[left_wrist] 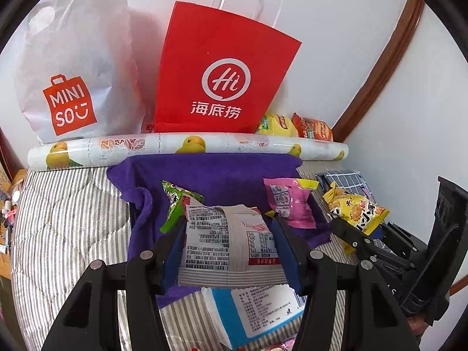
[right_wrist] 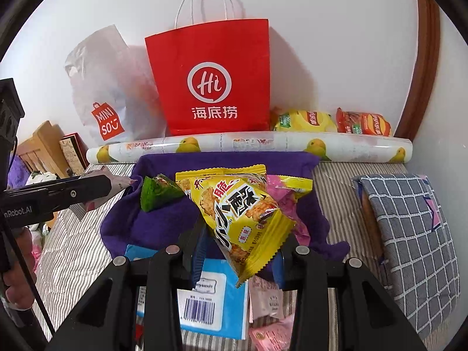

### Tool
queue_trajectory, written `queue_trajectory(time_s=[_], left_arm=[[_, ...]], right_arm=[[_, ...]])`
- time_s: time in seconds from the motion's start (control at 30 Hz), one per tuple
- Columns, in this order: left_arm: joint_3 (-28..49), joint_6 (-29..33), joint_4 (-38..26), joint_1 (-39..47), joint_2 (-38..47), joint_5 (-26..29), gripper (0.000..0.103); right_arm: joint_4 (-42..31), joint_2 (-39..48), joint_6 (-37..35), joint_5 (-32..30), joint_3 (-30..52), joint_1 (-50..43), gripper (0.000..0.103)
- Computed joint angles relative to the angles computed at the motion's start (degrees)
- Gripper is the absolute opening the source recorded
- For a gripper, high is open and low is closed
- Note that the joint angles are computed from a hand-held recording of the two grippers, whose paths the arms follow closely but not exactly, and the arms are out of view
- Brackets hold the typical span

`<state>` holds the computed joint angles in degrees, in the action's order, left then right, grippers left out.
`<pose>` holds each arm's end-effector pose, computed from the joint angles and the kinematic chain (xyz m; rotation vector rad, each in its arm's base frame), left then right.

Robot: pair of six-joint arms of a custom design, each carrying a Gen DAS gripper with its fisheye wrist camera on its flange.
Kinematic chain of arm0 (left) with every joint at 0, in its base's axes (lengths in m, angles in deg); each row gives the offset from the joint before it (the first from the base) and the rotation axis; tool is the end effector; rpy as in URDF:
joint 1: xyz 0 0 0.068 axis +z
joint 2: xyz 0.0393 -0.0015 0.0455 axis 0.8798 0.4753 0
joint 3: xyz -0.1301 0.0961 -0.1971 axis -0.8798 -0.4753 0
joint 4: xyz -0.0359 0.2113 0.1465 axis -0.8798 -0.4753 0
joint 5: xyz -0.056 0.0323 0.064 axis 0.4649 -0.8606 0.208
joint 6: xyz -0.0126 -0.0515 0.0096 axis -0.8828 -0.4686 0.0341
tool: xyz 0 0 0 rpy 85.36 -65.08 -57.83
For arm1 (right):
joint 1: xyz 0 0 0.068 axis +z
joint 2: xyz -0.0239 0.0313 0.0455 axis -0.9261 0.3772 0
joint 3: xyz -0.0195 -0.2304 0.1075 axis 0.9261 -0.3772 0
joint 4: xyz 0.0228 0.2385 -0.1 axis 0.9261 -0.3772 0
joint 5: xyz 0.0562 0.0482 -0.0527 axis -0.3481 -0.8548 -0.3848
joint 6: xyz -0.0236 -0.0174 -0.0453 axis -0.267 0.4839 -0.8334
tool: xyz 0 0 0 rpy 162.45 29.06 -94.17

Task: Organize snacks
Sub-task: 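Carry the yellow bag and white packet toward the purple towel, then lower both snacks onto the purple towel and open both grippers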

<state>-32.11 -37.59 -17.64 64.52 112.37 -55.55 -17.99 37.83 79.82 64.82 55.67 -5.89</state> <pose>0.1964 -0.0092 0.2324 0.4642 2.4415 -0.6058 0.1137 0.1654 0.2151 0.1776 2.3600 0.0211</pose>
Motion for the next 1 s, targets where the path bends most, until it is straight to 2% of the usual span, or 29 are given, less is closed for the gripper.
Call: queue_trajectory(time_s=[0.27,0.53,1.0], left_arm=[[0.06,-0.35,3.42,0.06,3.86,-0.37,0.056],[-0.62,-0.64,7.01,0.62,8.32,-0.73,0.056],[-1.99,-1.37,13.53,-0.55,16.85,-3.22,0.056]], right_arm=[[9.13,-0.98,-6.29,-5.38,-3.34,-5.16,0.037],[14.24,2.42,-10.39,-8.30,-3.81,-9.05,0.037],[22.18,14.72,-17.74,-14.67,-1.70,-14.01,0.037]])
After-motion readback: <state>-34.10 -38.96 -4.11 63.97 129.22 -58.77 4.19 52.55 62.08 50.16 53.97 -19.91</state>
